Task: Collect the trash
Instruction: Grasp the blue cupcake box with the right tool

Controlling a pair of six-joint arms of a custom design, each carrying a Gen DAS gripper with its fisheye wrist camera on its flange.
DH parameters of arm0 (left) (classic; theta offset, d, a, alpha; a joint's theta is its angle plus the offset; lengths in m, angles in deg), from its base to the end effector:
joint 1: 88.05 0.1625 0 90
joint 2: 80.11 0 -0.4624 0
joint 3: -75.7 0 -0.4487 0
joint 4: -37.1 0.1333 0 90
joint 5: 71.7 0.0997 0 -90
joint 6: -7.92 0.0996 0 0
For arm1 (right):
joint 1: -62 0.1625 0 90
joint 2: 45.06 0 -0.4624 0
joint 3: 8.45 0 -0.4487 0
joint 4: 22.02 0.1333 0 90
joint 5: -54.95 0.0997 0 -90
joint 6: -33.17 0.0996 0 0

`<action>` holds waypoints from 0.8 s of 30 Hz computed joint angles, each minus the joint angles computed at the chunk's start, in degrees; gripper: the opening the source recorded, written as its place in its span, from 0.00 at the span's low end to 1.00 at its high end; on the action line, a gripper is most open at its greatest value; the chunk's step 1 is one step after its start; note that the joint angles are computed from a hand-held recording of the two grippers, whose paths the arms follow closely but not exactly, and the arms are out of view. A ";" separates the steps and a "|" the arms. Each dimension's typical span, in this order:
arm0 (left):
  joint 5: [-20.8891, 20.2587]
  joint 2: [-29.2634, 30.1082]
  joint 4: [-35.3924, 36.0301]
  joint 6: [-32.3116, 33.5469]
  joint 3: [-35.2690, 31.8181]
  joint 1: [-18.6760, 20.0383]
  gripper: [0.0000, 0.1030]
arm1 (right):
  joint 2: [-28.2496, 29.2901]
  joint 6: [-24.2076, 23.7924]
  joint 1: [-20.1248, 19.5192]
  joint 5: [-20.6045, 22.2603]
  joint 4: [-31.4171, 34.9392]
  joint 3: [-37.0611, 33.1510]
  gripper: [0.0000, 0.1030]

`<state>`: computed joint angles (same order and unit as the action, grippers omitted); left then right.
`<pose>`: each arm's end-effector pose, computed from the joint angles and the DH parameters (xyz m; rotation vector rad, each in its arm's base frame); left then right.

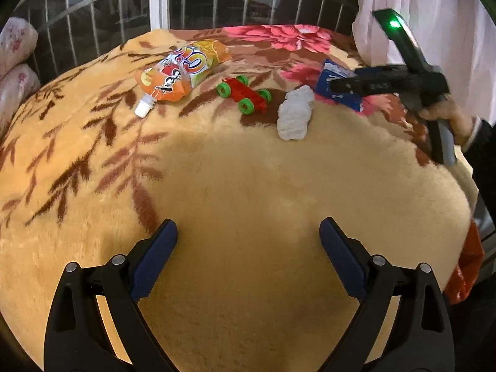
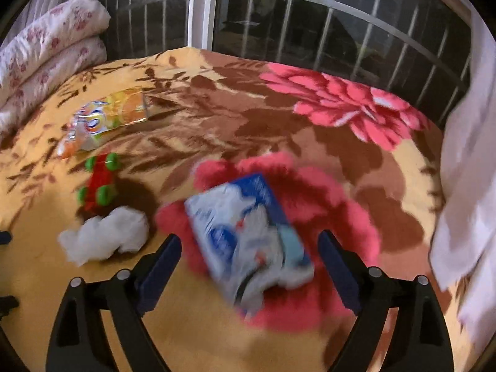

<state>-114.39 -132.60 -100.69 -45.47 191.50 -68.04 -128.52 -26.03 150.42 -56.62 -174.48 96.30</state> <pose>-0.4566 -0.3860 0.0367 0.4907 2.3662 -0.7744 0.0799 -0.6092 0.4549 1.0104 -2.1949 0.5486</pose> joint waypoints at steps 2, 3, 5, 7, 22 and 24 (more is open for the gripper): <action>0.64 0.77 1.49 0.00 -0.82 0.09 0.88 | 1.45 0.36 0.01 -0.45 0.83 -1.16 0.84; 0.87 1.04 2.17 -0.05 -1.10 0.07 0.88 | 2.06 1.40 -0.10 -0.89 2.42 -1.90 0.66; 1.24 1.34 2.93 -0.23 -1.35 0.00 0.88 | 2.66 3.85 -0.28 -1.88 4.32 -2.59 0.59; 1.02 1.23 3.51 -0.69 -1.55 0.03 0.88 | 1.09 4.92 -0.67 -0.01 1.83 -0.73 0.56; -9.41 10.03 -6.28 18.31 -15.25 7.43 0.88 | -17.33 25.18 -10.09 21.01 -13.14 13.05 0.58; -10.30 11.39 -6.66 20.69 -17.25 8.66 0.88 | -17.55 26.87 -11.08 22.33 -13.07 12.96 0.58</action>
